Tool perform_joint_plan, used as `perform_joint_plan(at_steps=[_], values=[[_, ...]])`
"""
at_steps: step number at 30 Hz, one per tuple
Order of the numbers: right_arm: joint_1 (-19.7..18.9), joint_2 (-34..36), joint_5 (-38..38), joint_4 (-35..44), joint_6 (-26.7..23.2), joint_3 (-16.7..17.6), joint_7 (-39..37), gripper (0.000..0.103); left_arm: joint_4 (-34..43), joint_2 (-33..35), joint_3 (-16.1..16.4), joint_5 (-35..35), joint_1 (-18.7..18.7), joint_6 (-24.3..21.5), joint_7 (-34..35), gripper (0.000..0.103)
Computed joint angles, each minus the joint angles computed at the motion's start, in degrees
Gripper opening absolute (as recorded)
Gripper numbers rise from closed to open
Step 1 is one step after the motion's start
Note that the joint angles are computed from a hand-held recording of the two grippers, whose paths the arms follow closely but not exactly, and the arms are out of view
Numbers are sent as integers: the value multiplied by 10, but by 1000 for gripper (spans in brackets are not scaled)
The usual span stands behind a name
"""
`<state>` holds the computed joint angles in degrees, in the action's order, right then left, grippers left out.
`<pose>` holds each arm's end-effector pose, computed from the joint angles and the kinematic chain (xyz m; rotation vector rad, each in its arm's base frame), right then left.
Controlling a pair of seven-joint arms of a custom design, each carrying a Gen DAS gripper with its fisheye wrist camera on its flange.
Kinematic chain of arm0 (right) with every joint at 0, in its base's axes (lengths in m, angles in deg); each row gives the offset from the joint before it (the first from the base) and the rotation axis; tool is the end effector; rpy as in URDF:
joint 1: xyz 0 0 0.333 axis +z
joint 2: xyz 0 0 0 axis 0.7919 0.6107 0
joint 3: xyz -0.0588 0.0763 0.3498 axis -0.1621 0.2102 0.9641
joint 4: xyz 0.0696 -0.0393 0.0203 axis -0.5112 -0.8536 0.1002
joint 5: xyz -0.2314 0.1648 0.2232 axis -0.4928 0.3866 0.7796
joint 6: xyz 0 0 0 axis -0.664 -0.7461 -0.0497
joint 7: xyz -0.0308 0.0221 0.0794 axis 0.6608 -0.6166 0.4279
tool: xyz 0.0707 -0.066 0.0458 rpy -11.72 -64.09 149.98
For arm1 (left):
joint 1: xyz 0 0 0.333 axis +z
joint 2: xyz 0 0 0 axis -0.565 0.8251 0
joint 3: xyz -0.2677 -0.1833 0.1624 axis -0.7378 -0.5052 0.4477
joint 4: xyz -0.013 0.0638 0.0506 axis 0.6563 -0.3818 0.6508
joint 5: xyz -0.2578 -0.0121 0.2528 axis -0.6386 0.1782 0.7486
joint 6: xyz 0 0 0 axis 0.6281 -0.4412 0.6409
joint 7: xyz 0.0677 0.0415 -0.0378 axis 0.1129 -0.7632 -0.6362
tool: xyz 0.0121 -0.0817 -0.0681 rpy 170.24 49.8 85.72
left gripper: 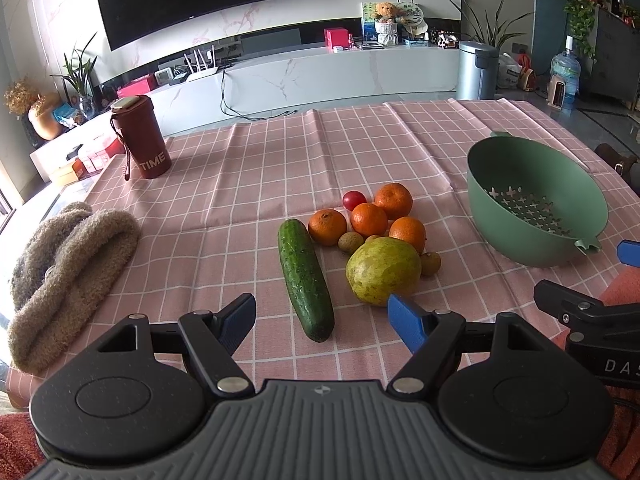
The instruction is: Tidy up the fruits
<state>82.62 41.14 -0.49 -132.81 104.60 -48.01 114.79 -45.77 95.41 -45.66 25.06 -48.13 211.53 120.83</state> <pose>0.6630 0.1225 0.4461 -1.6925 1.7285 -0.8182 0.7160 -0.1855 0.4579 -1.5280 1.9642 -0.6766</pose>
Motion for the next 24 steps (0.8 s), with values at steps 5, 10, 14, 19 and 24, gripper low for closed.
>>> perform_joint_plan(at_steps=[5,10,14,19,24], values=[[-1,0,1,0,0,1,-1,98,0,0,-1,-2,1,0,0,89],[-1,0,2,0,0,1,-2,98,0,0,-5,-9,5,-1,4,89],[-1,0,2,0,-1,1,-2,98,1,1,-6,-11,6,-1,7,89],[-1,0,2,0,0,1,-2,98,4,4,-9,-17,9,-1,12,89],[6,5,0,7,-11,-7,4,98,36,20,-59,-71,48,-26,57,88]])
